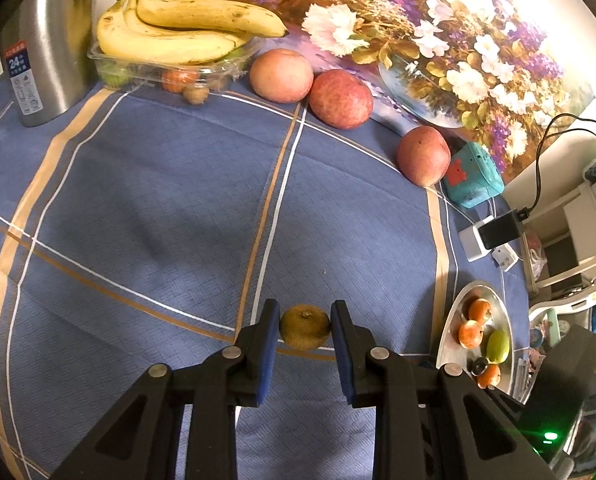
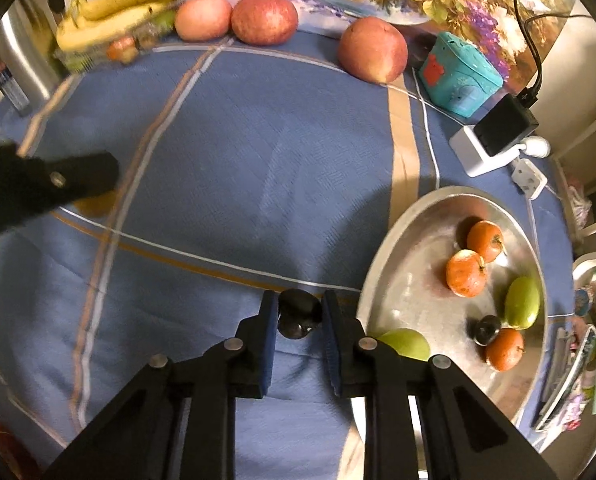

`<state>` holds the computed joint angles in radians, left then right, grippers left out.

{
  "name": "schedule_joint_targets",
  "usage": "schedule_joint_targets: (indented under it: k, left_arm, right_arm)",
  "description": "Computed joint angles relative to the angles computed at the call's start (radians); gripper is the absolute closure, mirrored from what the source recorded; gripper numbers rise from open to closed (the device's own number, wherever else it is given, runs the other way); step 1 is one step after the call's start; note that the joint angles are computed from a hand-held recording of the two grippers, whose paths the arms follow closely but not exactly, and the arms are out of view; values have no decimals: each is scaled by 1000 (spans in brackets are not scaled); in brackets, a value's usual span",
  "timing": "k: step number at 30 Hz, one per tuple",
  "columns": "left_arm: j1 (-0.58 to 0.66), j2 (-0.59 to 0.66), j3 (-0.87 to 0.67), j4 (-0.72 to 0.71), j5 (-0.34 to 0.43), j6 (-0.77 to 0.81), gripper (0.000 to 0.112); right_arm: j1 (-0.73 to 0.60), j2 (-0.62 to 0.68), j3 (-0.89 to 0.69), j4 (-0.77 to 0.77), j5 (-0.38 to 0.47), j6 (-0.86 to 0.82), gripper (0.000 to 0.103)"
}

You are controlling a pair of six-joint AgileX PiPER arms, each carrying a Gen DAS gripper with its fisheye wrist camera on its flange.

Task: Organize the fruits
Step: 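Carry the kiwi with the left tool over the bowl while the right tool brings the plum there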

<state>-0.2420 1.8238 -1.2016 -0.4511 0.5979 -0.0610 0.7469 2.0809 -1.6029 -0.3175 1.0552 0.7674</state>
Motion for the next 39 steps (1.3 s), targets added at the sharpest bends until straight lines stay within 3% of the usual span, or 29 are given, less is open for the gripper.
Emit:
schedule_joint_targets:
  k: [18,39]
  left_arm:
    - [-41,-29,-1,49,-10,-40,84]
    - [-313,15,-136,117,37,-37,84]
  right_arm:
    - [-14,-166,112,-20,-99,90,81]
    - [-275,-444,488,-60,-200,231,80]
